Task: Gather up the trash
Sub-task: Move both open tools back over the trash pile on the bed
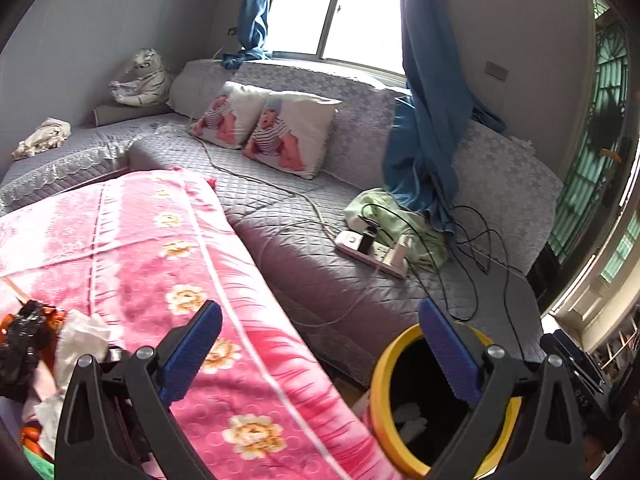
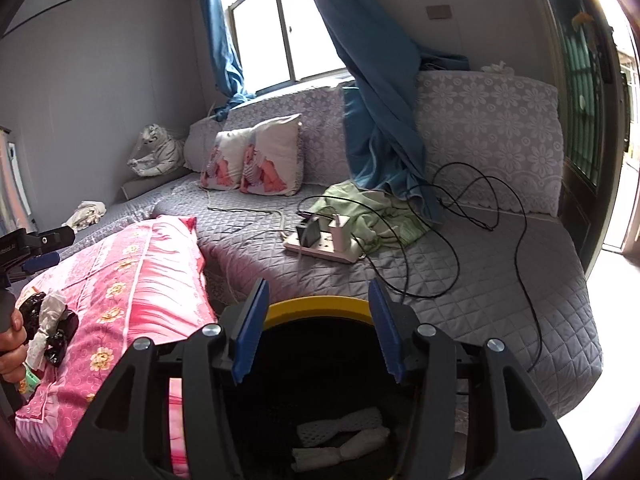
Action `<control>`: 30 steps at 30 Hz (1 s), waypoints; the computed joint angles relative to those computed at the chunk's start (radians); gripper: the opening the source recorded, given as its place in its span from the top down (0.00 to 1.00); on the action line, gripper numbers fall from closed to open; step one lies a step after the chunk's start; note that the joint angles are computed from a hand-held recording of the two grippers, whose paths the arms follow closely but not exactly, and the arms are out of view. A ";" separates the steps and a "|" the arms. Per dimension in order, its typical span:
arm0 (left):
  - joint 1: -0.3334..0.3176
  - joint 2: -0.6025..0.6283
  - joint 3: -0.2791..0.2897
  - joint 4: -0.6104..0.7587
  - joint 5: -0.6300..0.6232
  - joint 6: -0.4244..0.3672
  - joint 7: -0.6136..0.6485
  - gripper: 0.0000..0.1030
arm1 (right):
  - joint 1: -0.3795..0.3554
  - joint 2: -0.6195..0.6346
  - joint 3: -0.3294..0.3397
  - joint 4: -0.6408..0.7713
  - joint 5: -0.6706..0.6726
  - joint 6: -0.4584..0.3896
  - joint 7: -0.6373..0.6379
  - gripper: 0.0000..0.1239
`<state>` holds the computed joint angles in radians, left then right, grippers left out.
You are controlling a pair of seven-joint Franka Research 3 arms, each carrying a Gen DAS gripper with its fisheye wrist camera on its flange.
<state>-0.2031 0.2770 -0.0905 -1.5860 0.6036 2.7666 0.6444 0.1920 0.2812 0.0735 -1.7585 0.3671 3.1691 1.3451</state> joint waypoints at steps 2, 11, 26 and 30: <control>-0.017 -0.061 0.044 -0.050 0.102 -0.040 -0.075 0.08 | -0.054 0.009 0.097 0.019 0.035 0.011 -0.068 0.52; 0.092 -0.368 0.050 -0.337 0.407 -0.139 -0.293 0.08 | -0.231 0.101 0.505 0.148 0.229 -0.004 -0.453 0.34; 0.341 -0.754 -0.022 -0.761 0.381 -0.182 -0.367 0.08 | -0.129 0.210 0.614 0.275 0.357 -0.194 -0.778 0.30; 0.358 -0.817 -0.025 -0.860 0.316 -0.119 -0.325 0.08 | -0.089 0.210 0.586 0.269 0.397 -0.225 -0.827 0.28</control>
<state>0.1550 -0.5399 -0.1158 -2.4461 0.9196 2.6476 0.3196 0.1030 0.4912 0.6592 -1.4893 0.7642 2.9442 0.5176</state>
